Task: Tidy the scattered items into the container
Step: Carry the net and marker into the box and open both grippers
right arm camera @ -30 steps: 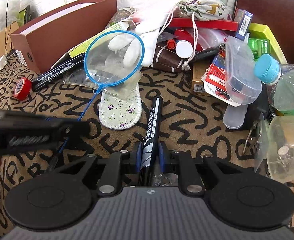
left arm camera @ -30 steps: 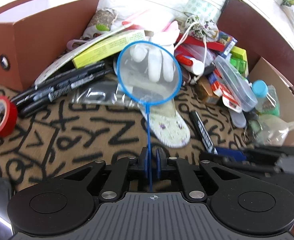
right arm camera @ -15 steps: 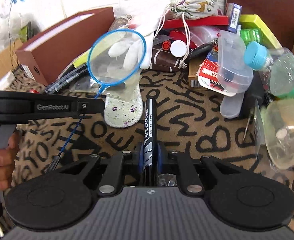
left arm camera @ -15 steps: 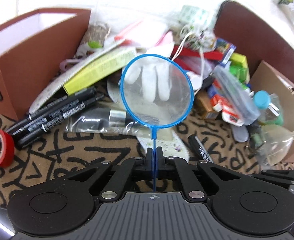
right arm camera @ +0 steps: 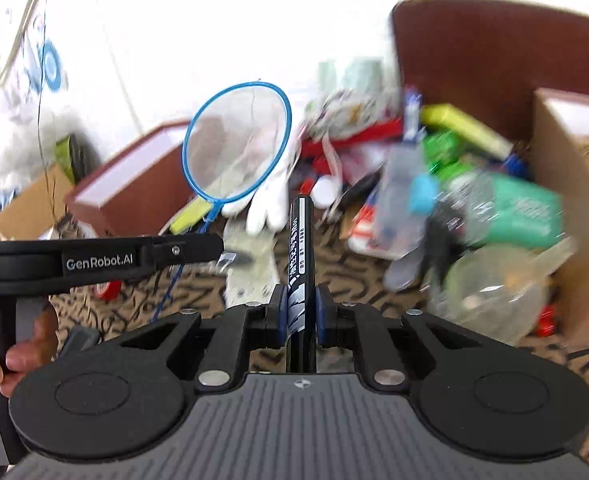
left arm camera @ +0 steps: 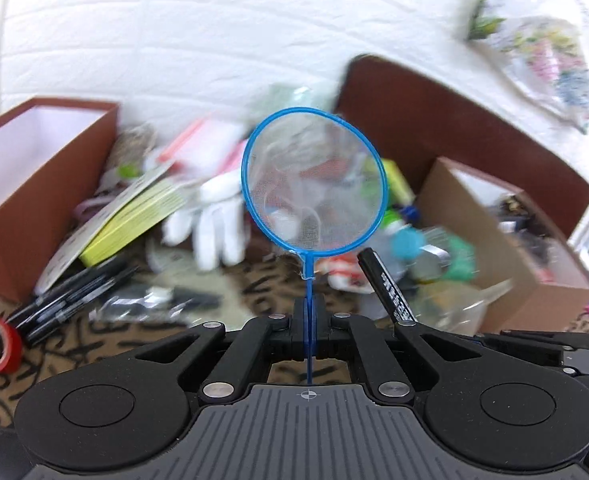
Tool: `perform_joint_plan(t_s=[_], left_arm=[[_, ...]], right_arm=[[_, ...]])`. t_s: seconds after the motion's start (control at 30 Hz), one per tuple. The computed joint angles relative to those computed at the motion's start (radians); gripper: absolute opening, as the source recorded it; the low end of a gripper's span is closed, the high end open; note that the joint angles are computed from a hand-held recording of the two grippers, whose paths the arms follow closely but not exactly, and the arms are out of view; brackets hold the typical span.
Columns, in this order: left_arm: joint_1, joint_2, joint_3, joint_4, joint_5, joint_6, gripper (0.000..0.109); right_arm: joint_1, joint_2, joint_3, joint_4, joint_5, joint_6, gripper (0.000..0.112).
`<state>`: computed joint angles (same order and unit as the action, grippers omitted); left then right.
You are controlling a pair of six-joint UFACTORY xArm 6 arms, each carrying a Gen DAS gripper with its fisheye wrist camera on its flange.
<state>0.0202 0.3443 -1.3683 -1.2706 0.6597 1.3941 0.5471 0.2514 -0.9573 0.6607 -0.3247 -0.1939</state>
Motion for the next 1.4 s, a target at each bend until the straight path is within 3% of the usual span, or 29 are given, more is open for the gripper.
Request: perform_joint_plan(t_s=[0.33,0.63,1.0,1.37,1.4], left_arm=[[-0.15,-0.069,-0.011,0.006,0.061,-0.068,0.0],[-0.323,0.012,-0.199,0.088,0.076,-0.257,0.0],[-0.485,0.238,-0.482,0.24,-0.023,-0.579,0.0],[-0.511,0.492,-0.747,0.473,0.005,-0.829,0.0],[-0.511,0.502,-0.759,0.483,0.012,-0.831,0.015]], right_arm=[[-0.05,-0.18,0.179,0.155,-0.175,-0.083,0.016],[-0.187,-0.299,0.276,0.204,-0.228,-0.135,0.016],[-0.385,-0.278,0.243,0.117,-0.17,-0.135,0.016],[-0.517,-0.143,0.171,-0.12,-0.077,0.046,0.016],[-0.523,-0.131,0.163,-0.144,-0.065,0.062,0.018]])
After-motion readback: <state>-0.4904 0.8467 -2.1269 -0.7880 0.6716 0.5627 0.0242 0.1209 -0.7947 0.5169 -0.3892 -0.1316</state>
